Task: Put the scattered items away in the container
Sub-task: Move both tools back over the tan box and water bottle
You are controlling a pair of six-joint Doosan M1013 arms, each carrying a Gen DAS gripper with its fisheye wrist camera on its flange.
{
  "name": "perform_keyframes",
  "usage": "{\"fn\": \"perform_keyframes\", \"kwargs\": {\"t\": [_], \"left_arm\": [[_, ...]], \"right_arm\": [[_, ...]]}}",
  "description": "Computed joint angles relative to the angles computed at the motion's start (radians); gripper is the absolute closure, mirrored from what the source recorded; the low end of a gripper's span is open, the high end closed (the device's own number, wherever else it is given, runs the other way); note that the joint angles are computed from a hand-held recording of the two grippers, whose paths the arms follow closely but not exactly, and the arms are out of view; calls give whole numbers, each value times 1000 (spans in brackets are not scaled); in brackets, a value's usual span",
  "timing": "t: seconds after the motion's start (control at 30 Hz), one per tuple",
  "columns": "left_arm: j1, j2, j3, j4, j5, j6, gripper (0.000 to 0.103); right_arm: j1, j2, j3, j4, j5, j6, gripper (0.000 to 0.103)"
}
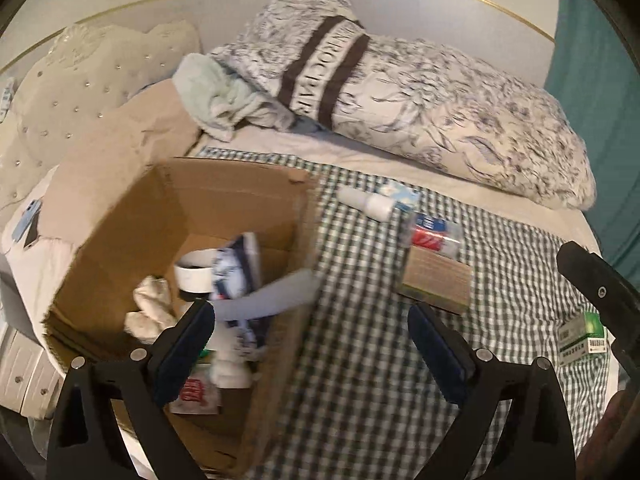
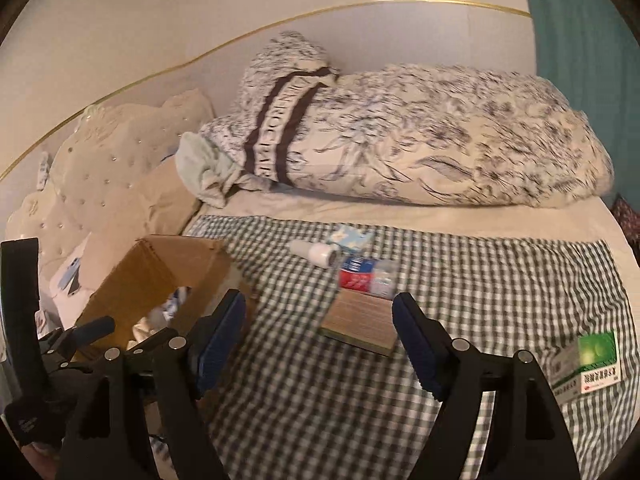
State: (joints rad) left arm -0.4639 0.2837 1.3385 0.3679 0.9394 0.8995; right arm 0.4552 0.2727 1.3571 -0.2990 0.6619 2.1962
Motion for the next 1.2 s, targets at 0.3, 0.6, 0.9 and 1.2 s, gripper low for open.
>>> {"fn": "perform_keyframes", "kwargs": {"t": [0.3, 0.6, 0.9, 1.2], "left_arm": [[-43, 56, -38, -31, -5, 4, 2], [-62, 111, -71, -77, -9, 50, 1], [-68, 190, -144, -133, 21, 117, 1], [-62, 256, -185, -174, 9, 196, 1]], "right_arm": [[-58, -29, 67, -15, 5, 51, 18], [-108, -33, 111, -55, 33, 95, 17], [-162, -17, 137, 0, 39, 87, 17], [-191, 26, 126, 66, 49, 34, 17]]}}
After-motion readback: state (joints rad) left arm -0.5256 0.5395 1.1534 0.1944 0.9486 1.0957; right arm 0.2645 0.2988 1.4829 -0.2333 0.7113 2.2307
